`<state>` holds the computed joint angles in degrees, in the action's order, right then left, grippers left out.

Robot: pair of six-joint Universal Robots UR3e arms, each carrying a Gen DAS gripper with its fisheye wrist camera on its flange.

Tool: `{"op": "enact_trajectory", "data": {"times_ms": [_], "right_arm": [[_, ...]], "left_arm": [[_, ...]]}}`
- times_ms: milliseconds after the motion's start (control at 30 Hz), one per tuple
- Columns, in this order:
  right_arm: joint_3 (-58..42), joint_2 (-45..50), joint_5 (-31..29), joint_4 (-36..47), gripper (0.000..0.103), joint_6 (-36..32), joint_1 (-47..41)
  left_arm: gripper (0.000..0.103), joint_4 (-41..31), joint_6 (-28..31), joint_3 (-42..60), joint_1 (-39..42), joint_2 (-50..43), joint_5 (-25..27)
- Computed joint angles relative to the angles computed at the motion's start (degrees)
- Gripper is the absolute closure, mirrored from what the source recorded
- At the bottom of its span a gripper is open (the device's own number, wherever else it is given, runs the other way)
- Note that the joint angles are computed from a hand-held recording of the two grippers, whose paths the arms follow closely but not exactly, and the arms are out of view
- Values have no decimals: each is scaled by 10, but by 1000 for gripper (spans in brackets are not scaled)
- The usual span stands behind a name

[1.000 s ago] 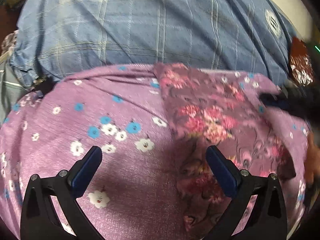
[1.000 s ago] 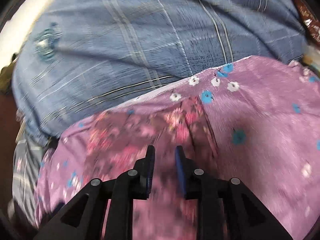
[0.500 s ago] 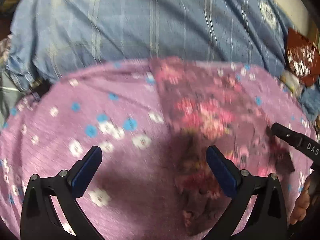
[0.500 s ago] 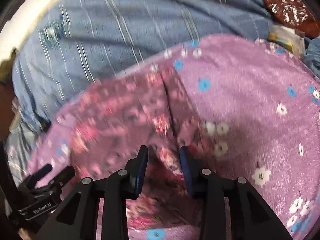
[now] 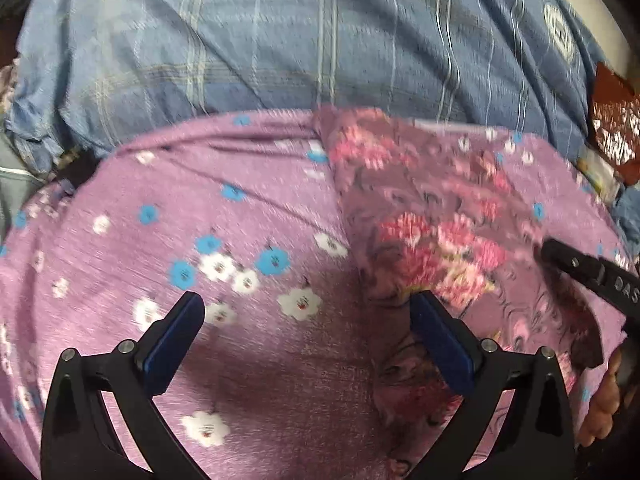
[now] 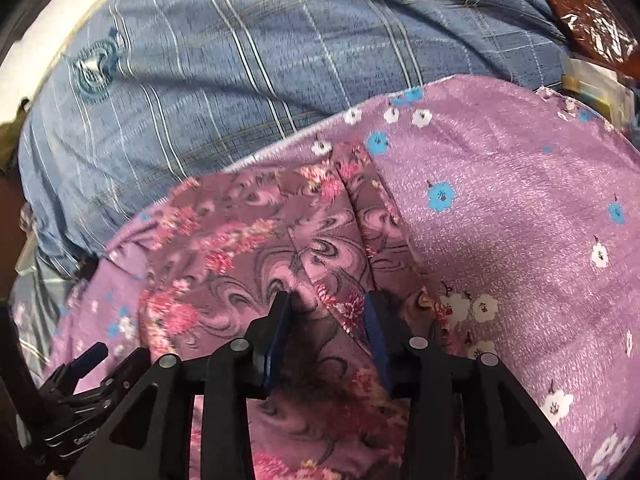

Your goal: Fold small clothes

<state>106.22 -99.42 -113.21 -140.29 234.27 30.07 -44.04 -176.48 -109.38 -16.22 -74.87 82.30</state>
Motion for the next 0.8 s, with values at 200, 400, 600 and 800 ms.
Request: {"op": "enact_trajectory", "data": {"times_ms": [200, 400, 600, 800], "right_arm": [[4, -44, -55, 21, 63, 14, 53], [38, -75, 60, 83, 62, -5, -16], [70, -101, 86, 56, 60, -20, -33], [93, -150, 100, 36, 59, -40, -48]], "left_arm": [[0, -40, 11, 6, 15, 25, -41], [0, -74, 57, 26, -36, -28, -41], [0, -116, 54, 33, 4, -26, -106], [0, -111, 50, 29, 52, 20, -142]]}}
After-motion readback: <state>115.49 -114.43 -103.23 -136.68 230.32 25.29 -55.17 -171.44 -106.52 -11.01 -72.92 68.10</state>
